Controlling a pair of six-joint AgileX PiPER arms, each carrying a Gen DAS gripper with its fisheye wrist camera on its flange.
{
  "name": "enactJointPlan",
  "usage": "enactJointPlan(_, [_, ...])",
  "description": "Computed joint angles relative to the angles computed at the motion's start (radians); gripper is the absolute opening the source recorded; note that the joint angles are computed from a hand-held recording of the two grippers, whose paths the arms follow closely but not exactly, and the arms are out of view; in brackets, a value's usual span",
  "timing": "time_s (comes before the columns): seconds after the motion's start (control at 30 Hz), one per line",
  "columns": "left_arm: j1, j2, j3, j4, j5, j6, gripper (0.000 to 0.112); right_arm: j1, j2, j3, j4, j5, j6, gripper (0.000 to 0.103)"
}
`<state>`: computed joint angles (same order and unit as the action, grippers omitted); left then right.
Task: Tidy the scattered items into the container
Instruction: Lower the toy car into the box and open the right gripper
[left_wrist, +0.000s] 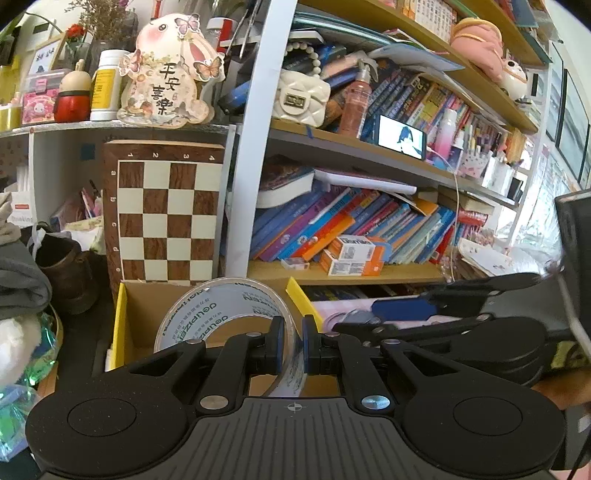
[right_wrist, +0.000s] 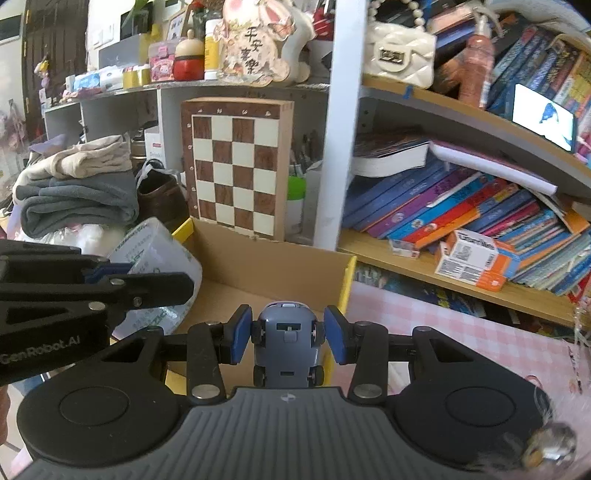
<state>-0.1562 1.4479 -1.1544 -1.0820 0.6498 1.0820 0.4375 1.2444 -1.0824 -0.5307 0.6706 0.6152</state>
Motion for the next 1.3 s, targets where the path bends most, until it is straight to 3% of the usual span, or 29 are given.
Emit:
enactJointPlan(0.2, [0.008,0.033,-0.035,-0.012,0.004,0.006,0.009,-0.048,0.089,-0.044,0.085,-0.058,-0.129,0.041])
enactJointPlan(0.57, [0.003,0.117,-0.103,0.014,-0.007,-0.039,0.008,-0.189,0.268,-0.151,0.419,-0.105,-0.525,0.041])
enactJointPlan(0.87, [0.000,0.159,-0.136,0.038,-0.010,-0.067,0.008,-0.236,0.429,-0.275,0.548,-0.038,-0.576,0.041])
enactJointPlan(1.3, [-0.001,0.199,-0.157,0.056,-0.023,-0.098,0.008,-0.221,0.542,-0.381,0.501,0.029,-0.585,0.041])
